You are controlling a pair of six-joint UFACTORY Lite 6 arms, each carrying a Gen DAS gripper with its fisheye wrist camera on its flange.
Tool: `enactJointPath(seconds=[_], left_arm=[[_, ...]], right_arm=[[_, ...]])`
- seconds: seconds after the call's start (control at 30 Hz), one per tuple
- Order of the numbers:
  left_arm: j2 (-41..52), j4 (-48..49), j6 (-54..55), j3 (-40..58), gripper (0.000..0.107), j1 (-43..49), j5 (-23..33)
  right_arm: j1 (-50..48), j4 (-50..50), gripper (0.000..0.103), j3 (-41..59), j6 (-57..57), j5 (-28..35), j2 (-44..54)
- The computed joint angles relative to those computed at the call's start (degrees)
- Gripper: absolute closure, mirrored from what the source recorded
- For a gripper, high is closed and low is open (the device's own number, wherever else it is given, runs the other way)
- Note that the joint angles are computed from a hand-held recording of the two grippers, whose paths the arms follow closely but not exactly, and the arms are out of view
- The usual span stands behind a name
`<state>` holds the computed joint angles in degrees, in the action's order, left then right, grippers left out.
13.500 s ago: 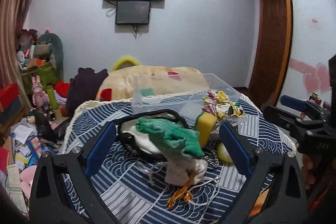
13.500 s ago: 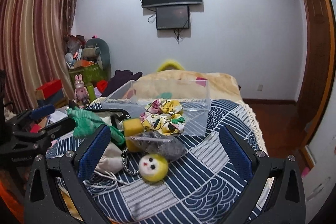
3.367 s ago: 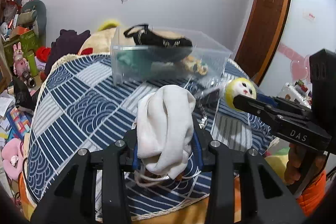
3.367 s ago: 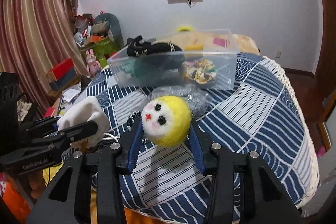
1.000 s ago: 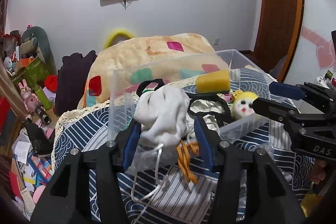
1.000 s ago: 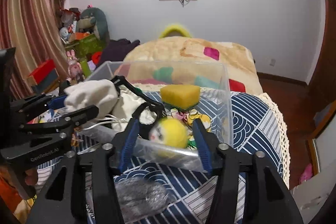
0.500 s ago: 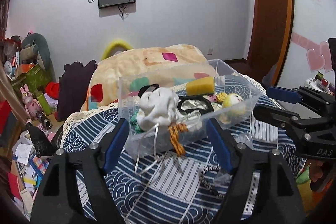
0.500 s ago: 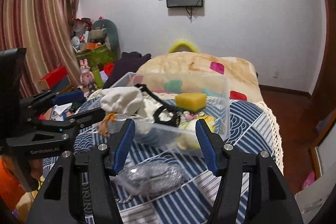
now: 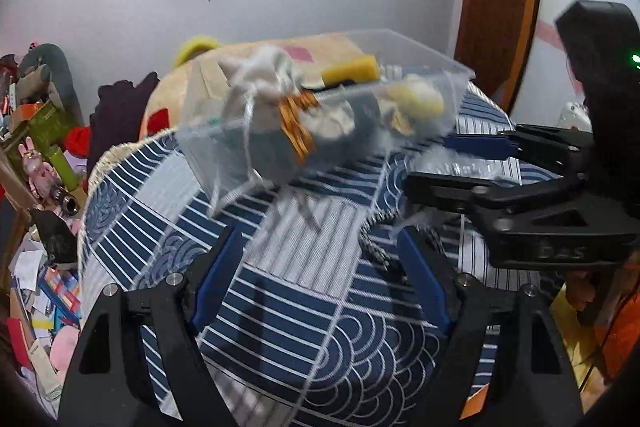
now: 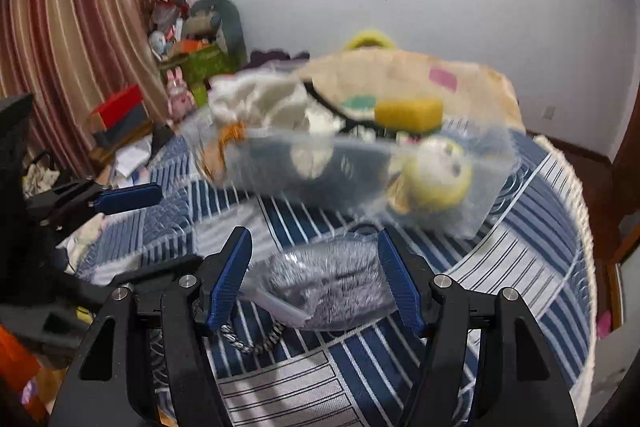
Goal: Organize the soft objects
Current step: 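Grasp the bagged silver scrubber with the right tool while the left tool grasps the beaded bracelet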
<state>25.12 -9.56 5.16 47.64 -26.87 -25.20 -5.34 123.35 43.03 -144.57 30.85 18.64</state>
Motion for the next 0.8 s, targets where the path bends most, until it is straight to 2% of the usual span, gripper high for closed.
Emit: enactJointPath(seconds=[0.17, 0.33, 0.47, 0.6, 0.8], left_arm=[[4.7, 3.4, -3.4, 2.9, 0.028, -0.7, 0.0], [9.4, 0.4, -1.0, 6.6, 0.039, -1.2, 1.2], [9.1, 0.6, -1.6, 5.5, 0.04, 0.2, -0.3], [9.2, 8.6, -9.5, 5.8, 0.043, 2.7, 0.9], [11.4, 9.6, -11.6, 9.7, 0.054, 1.7, 1.9]], right_arm=[[0.3, 4.0, 0.041, -1.1, -5.0, -0.4, 1.3], [-1.6, 4.7, 0.041, -3.2, -6.9, -0.2, -0.3], [-4.0, 3.2, 0.041, -4.0, -6.8, 0.1, -0.8], [-6.4, 2.1, 0.041, -4.8, -7.0, 0.5, -1.0], [-9.3, -1.1, 0.041, -3.6, -4.3, 0.7, 1.3]])
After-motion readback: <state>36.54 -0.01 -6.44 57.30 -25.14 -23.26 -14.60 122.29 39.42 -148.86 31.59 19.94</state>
